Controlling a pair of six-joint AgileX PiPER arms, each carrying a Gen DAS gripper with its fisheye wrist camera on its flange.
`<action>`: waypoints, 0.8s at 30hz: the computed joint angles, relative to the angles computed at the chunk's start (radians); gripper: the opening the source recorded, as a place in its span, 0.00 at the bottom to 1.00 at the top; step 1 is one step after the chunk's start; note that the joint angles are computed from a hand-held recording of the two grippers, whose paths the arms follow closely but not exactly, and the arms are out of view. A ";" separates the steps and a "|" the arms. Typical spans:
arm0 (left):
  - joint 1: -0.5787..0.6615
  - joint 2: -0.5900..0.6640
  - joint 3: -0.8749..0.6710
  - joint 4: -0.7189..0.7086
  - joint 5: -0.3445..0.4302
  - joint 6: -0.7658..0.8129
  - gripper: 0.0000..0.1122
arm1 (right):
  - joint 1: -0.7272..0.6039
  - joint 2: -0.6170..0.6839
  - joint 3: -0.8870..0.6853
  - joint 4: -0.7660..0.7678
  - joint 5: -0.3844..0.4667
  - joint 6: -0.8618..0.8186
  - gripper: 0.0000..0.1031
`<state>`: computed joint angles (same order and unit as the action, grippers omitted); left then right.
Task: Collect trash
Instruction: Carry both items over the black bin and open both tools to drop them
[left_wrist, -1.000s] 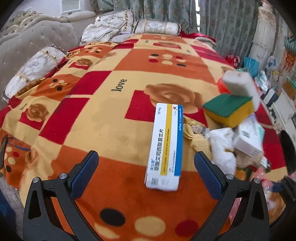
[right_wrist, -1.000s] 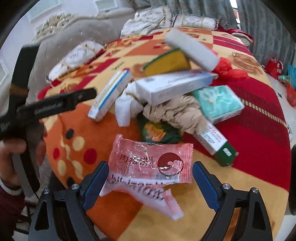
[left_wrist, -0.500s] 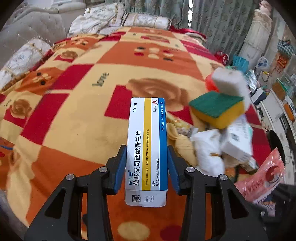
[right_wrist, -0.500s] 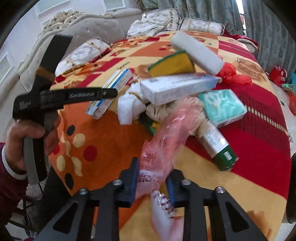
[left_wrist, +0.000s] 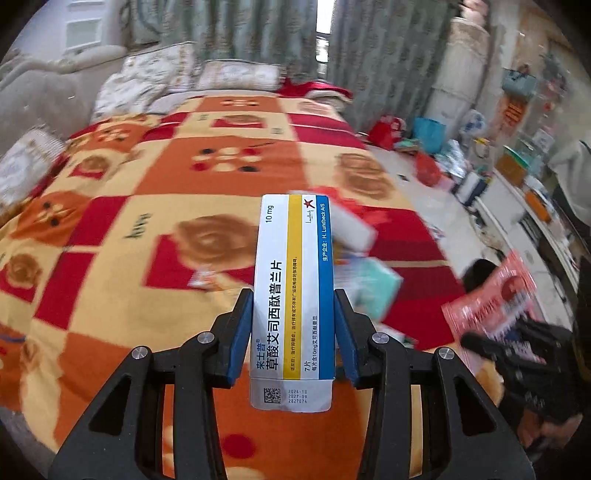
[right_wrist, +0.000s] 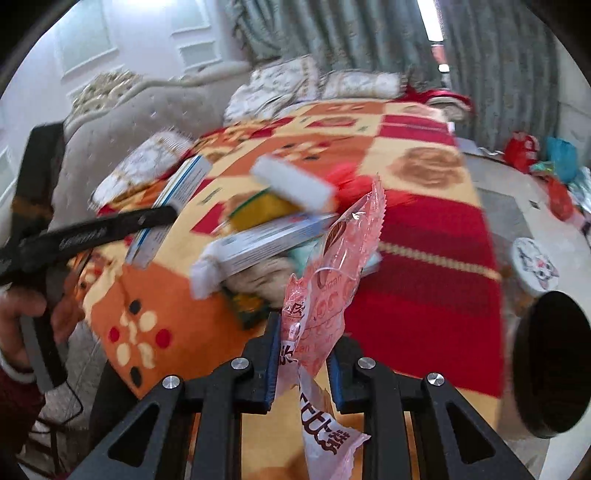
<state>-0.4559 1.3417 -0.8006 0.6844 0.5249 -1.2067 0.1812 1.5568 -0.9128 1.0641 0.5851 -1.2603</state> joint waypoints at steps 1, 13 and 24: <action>-0.028 0.034 -0.036 -0.002 -0.001 -0.003 0.36 | -0.039 0.001 -0.012 -0.009 0.009 0.006 0.21; -0.191 0.517 -0.587 -0.337 -0.001 0.325 0.36 | -0.373 0.209 -0.229 -0.177 0.030 0.130 0.21; -0.211 0.938 -1.205 -0.605 0.189 0.558 0.37 | -0.525 0.438 -0.459 -0.239 0.062 0.250 0.44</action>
